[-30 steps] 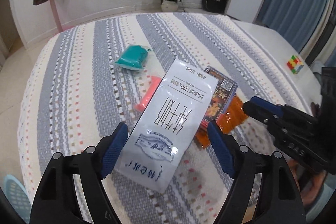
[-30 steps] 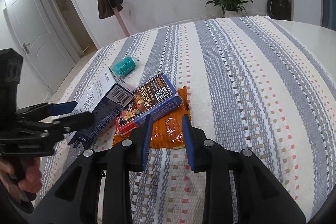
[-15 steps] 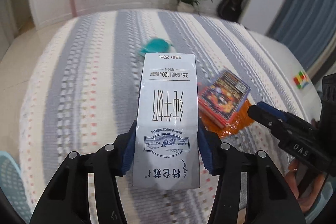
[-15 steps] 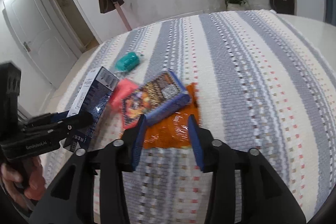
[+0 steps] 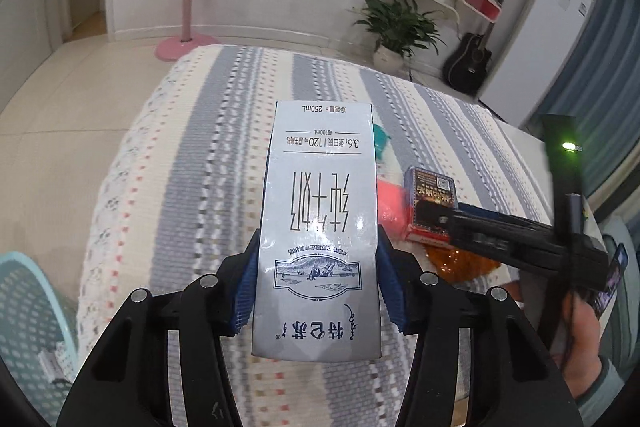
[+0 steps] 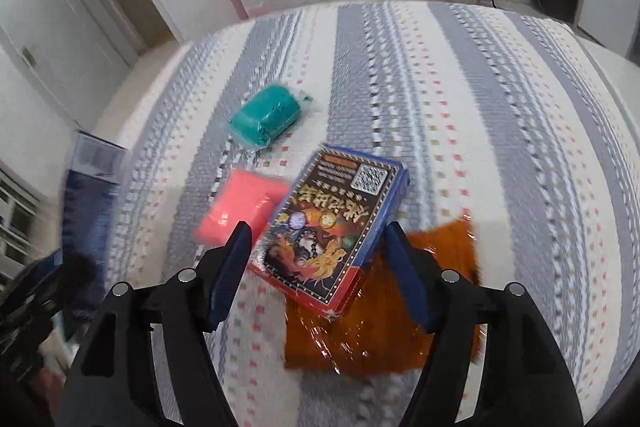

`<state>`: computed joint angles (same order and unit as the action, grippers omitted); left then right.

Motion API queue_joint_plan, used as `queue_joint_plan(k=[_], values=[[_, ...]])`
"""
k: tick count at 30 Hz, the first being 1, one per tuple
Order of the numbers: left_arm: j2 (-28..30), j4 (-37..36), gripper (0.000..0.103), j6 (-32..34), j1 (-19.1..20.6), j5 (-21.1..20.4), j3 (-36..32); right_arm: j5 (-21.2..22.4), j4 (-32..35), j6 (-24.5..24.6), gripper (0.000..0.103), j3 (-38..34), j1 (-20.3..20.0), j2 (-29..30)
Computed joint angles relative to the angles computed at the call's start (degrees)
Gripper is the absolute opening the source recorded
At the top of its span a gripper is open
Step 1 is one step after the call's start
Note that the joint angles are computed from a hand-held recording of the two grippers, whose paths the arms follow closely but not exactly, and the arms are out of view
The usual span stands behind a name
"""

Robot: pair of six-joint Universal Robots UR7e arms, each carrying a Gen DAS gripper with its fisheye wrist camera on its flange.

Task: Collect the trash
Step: 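Grasp the white milk carton with left tool while right tool grasps the snack box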

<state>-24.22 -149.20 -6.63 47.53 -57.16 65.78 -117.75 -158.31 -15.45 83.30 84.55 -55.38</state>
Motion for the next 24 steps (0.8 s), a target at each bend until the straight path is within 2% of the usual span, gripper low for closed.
queue_joint_plan(k=[4, 7, 12, 15, 20, 21, 22, 23, 24], values=[[-0.69, -0.15, 0.05, 0.06, 0.2, 0.64, 0.44, -0.93, -0.44, 0.85, 0.067, -0.62, 0.38, 1.49], [-1.27, -0.47, 0.05, -0.3, 0.28, 0.96, 1.1, -4.83, -2.05, -0.06, 0.068, -1.92, 1.36, 3.49], [-2.34, -1.59, 0.05, -0.23, 0.15, 1.4, 2.68, -7.14, -0.91, -0.14, 0.068, -3.68, 2.04, 4.76], [-3.21, -2.82, 0.05, 0.41, -0.18, 2.02, 4.02, -6.53, -1.2, -1.15, 0.062, -2.89, 1.81, 3.97], [-5.35, -6.13, 0.05, 1.1, -0.54, 2.44, 6.61, -1.97, -3.3, -3.89, 0.057, 0.9, 1.49, -0.19], [-5.83, -7.02, 0.05, 1.17, -0.65, 2.47, 7.29, -1.53, -4.07, -4.78, 0.054, 1.58, 1.8, -0.9], [-6.43, -8.22, 0.05, 1.3, -0.84, 2.65, 8.07, -0.72, -3.86, -5.47, 0.038, 2.15, 2.25, -1.86], [-6.98, -9.18, 0.05, 1.48, -0.99, 2.74, 8.56, -0.62, -2.9, -5.61, 0.015, 2.15, 2.71, -2.34], [-7.93, -10.72, 0.05, 1.73, -1.22, 2.43, 9.58, -0.7, -2.48, -5.69, 0.015, 2.41, 3.57, -2.99]])
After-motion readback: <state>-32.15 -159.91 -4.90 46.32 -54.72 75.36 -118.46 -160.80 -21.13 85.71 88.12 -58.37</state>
